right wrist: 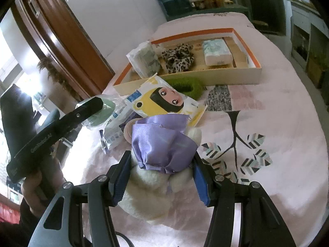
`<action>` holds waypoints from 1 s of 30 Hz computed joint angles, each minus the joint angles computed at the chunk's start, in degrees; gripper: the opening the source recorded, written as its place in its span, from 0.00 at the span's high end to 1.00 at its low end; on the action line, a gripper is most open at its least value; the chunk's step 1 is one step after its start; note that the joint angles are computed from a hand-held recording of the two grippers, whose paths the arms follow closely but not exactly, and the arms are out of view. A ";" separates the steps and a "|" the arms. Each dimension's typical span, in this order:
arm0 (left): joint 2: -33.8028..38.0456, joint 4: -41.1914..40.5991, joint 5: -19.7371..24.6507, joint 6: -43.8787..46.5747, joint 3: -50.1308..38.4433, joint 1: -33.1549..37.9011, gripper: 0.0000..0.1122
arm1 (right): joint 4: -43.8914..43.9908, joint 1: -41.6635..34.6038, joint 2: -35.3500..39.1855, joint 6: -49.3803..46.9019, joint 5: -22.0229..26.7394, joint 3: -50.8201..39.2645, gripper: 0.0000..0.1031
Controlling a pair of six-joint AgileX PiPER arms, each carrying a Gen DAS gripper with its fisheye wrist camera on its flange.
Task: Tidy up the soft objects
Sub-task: 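Grasp the bagged green pad with the left gripper while the right gripper grasps the purple-hooded white plush, then carry the bagged pad and the plush over into the tray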
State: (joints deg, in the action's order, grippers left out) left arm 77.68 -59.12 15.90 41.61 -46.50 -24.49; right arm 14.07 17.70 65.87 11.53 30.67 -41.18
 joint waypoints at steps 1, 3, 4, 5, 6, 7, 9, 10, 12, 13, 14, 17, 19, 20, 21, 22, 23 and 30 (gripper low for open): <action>-0.12 0.13 0.02 -0.18 -0.03 0.00 0.56 | -0.01 -0.07 -0.06 -0.06 0.05 -0.07 0.44; -0.27 0.76 0.01 -0.82 -0.26 0.01 0.56 | 0.08 -0.30 -0.12 -0.41 0.21 -0.38 0.44; -0.37 1.18 -0.04 -1.25 -0.33 -0.06 0.56 | -0.15 -0.33 -0.23 -0.30 0.32 -0.51 0.44; -0.46 1.79 -0.08 -1.83 -0.42 -0.15 0.56 | -0.27 -0.39 -0.23 -0.35 0.39 -0.69 0.44; -0.54 2.74 -0.20 -2.73 -0.56 -0.27 0.56 | -0.35 -0.47 -0.25 -0.45 0.43 -0.82 0.44; -0.63 4.27 -0.37 -4.21 -0.73 -0.47 0.56 | -0.43 -0.57 -0.49 -0.53 0.55 -0.84 0.44; -0.84 8.96 -0.93 -8.92 -1.20 -1.12 0.56 | -0.35 -0.93 -0.48 -1.06 0.69 -1.28 0.44; -0.97 12.11 -1.23 -12.09 -1.47 -1.52 0.56 | -0.18 -1.22 -0.39 -1.51 0.77 -1.57 0.44; -1.20 20.98 -2.00 -20.92 -2.07 -2.74 0.56 | -0.41 -1.57 -0.15 -1.92 0.74 -2.11 0.44; -1.24 25.18 -2.20 -25.09 -2.41 -3.29 0.56 | -0.67 -1.65 -0.07 -1.97 0.75 -2.36 0.44; -1.22 29.02 -2.29 -28.90 -2.77 -3.77 0.56 | -0.98 -1.77 0.05 -2.03 0.80 -2.70 0.44; -1.02 39.07 -2.41 -38.86 -3.79 -5.06 0.56 | -2.00 -2.08 0.39 -2.16 0.84 -3.85 0.44; -0.58 44.53 -2.29 -44.31 -4.68 -5.85 0.56 | -3.04 -2.24 0.56 -1.87 0.74 -4.47 0.44; -0.30 47.39 -2.09 -47.17 -5.28 -6.25 0.56 | -3.36 -2.40 0.64 -1.90 0.72 -4.80 0.44; 0.00 48.71 -1.96 -48.50 -5.77 -6.50 0.56 | -3.40 -2.68 0.84 -2.21 0.69 -5.24 0.44; 0.27 49.89 -1.78 -49.66 -6.27 -6.70 0.56 | -3.17 -2.93 1.07 -2.62 0.74 -5.66 0.44; 0.55 51.04 -1.57 -50.75 -6.79 -6.84 0.56 | -2.82 -3.29 1.23 -3.23 0.74 -6.01 0.44; 2.88 54.59 -0.43 -54.12 -10.57 -7.59 0.56 | -2.44 -5.53 3.05 -5.92 0.56 -8.85 0.44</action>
